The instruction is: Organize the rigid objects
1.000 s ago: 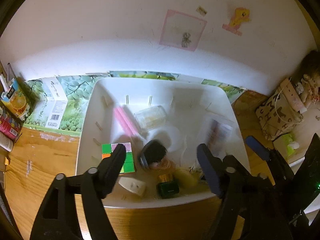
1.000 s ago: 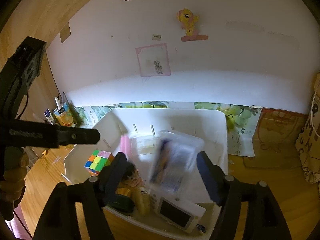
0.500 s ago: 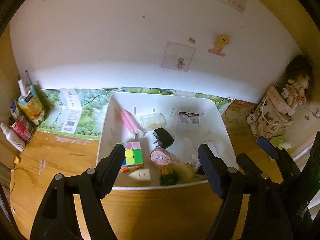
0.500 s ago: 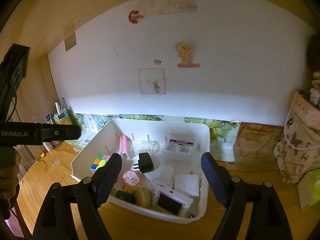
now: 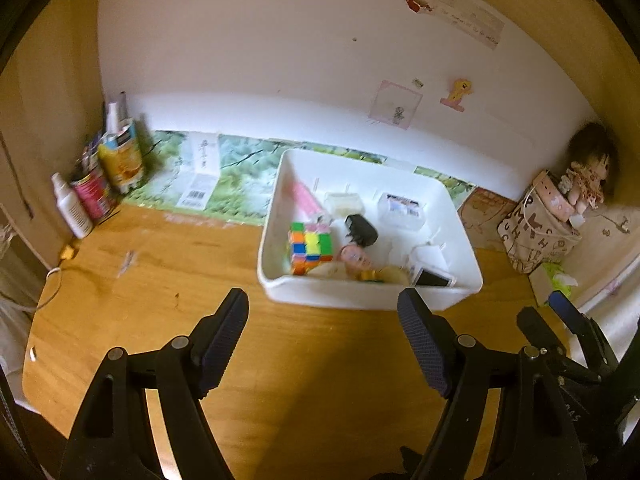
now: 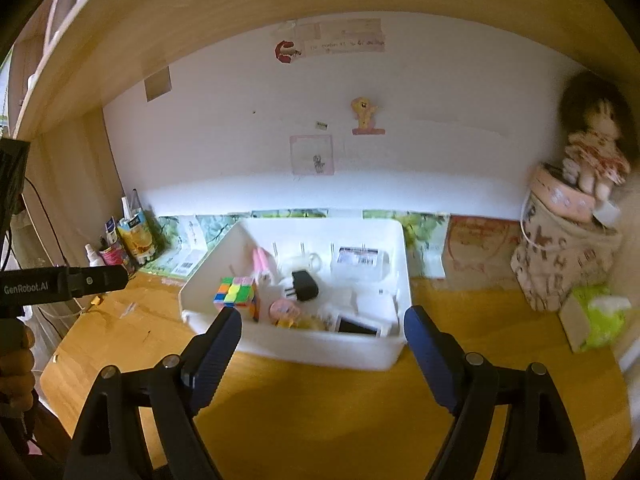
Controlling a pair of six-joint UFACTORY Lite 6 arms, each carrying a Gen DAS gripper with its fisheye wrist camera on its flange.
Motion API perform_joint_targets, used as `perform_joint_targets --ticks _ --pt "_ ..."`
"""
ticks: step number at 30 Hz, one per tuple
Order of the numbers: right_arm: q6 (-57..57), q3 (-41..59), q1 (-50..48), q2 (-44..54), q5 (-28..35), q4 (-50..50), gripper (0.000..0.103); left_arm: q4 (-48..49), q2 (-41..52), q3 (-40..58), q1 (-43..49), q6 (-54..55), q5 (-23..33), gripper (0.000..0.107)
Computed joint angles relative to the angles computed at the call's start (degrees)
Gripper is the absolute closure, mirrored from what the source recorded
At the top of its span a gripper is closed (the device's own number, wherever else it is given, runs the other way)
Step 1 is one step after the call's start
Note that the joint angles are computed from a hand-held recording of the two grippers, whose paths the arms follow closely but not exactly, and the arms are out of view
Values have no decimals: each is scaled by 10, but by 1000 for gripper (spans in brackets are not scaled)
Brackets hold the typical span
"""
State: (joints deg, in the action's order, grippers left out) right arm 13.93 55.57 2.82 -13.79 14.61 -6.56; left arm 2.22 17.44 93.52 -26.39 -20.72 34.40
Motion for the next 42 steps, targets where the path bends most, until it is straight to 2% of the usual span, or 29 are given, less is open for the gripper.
perform_joint_targets --ticks 3,8,15,20,21,22,23,29,33,39,42 --pt "158 -38 43 -53 40 -127 19 9 -47 -59 4 -3 -8 27" --pt "316 -90 115 -122 112 -233 17 37 -120 -149 4 -22 -9 27" --pt "447 -141 224 -203 229 -274 16 84 -205 -257 -23 -57 -4 25" --pt "509 -149 306 -244 318 -286 16 129 -233 -290 -64 -98 18 24" --pt "521 -147 324 -251 337 -290 15 136 -238 -295 -73 -105 22 24" --pt "532 -146 339 -257 352 -294 8 142 -243 -298 -80 -111 26 24" --pt "539 -141 353 -261 369 -296 1 149 -248 -300 -89 -119 31 24" --pt "514 -119 375 -278 404 -285 0 234 -265 -287 -161 -226 74 17" --pt "456 -96 359 -293 414 -266 0 307 -263 -264 -217 -314 109 7" --pt "334 -71 273 -326 392 -175 0 399 -250 -228 -273 -404 170 6" --pt "313 -66 260 -331 392 -160 0 424 -247 -219 -288 -443 190 6"
